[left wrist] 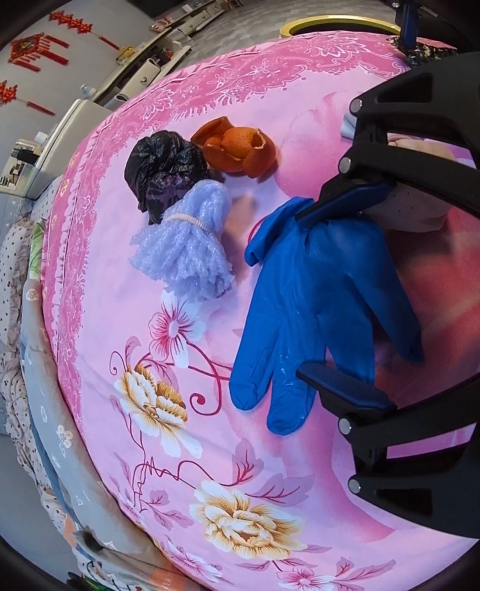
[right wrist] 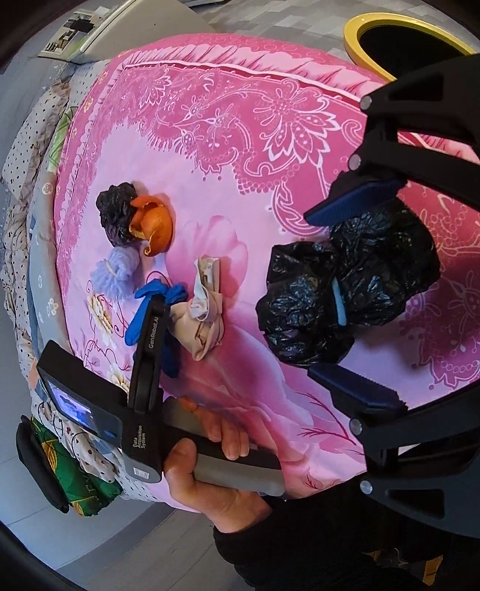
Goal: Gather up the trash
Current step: 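Close the left tool on the blue glove while the right tool grasps the black bag, then lift the glove with the left tool toward the bin while the right tool carries the black bag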
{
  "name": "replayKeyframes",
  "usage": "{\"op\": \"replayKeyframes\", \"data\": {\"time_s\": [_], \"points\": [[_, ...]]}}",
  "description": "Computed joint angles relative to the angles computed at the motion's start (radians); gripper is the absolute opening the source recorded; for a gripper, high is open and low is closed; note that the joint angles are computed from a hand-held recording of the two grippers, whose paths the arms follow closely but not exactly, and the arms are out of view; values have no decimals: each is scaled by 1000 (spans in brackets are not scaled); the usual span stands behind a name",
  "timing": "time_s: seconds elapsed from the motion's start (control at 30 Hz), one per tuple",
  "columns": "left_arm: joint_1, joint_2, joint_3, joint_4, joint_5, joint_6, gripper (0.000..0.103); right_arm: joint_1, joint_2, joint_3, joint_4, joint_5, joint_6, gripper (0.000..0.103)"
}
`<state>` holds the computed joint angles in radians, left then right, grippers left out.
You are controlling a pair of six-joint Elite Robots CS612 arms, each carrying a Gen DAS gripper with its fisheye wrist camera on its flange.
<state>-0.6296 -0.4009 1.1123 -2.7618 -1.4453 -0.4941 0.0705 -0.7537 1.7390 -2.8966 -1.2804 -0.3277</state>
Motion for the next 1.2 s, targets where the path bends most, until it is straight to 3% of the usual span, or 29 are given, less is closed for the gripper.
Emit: {"op": "replayKeyframes", "data": {"time_s": [0.17, 0.23, 0.37, 0.43, 0.57, 0.9, 1.2], "points": [[-6, 0, -2, 17, 17, 48, 56, 12, 24, -27, 22, -36, -20, 73], [-8, 2, -2, 8, 11, 65, 37, 13, 32, -36, 35, -40, -22, 72], [-17, 1, -3, 1, 27, 87, 26, 16, 44, -48, 44, -47, -16, 42], [-14, -1, 2, -9, 14, 72, 23, 13, 47, -53, 59, -30, -17, 37], [-7, -10, 15, -23, -8, 40, 19, 9, 46, -46, 34, -18, -13, 27], [-14, -69, 97, -64, 22, 38, 17, -21, 15, -2, -20, 41, 54, 26], [-23, -132, 185, -129, 50, 26, 16, -31, -32, 65, -90, 47, 76, 26]]}}
